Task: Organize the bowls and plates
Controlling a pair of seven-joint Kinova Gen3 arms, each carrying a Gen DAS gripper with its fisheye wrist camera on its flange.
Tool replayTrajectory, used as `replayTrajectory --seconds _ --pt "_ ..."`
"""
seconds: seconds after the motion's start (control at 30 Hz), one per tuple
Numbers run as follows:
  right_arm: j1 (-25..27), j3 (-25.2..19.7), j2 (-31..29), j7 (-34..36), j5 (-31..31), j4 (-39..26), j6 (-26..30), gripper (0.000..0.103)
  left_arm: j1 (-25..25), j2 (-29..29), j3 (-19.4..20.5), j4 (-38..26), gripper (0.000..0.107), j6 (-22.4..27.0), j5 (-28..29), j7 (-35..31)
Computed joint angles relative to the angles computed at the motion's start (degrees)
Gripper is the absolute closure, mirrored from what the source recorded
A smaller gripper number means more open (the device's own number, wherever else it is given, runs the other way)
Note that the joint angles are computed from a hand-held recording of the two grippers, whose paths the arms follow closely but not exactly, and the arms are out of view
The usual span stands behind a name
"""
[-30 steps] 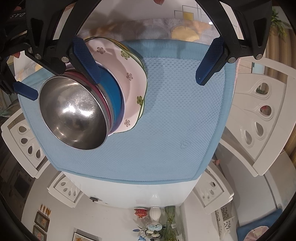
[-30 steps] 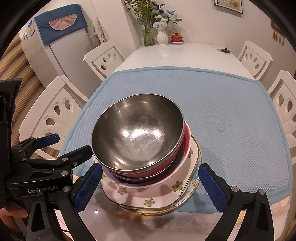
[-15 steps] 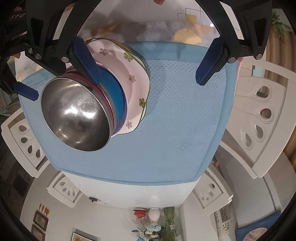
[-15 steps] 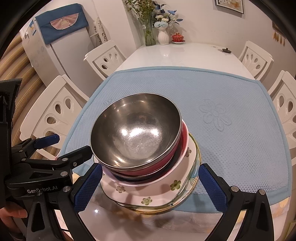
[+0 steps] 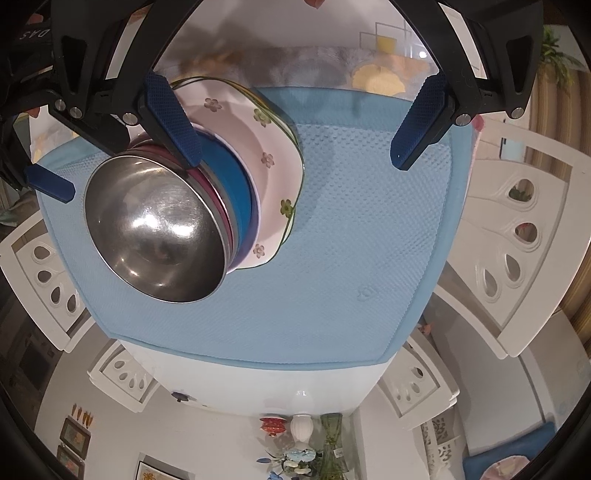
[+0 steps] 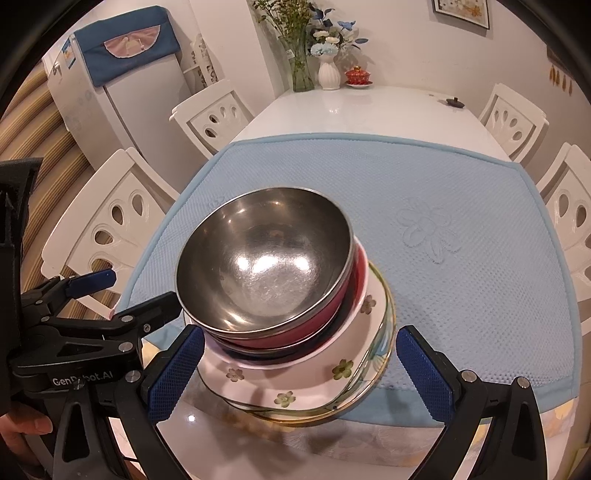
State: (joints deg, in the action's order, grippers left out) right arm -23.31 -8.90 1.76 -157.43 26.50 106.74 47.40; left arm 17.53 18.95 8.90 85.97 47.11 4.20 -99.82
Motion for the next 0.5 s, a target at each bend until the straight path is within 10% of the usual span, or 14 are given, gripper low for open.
replayTrajectory --seconds 0.5 --pt "1.5 0.3 -0.7 3.3 -1.8 0.6 -1.5 0.0 0.0 0.0 -0.1 -0.1 0.005 0.1 0.1 1.1"
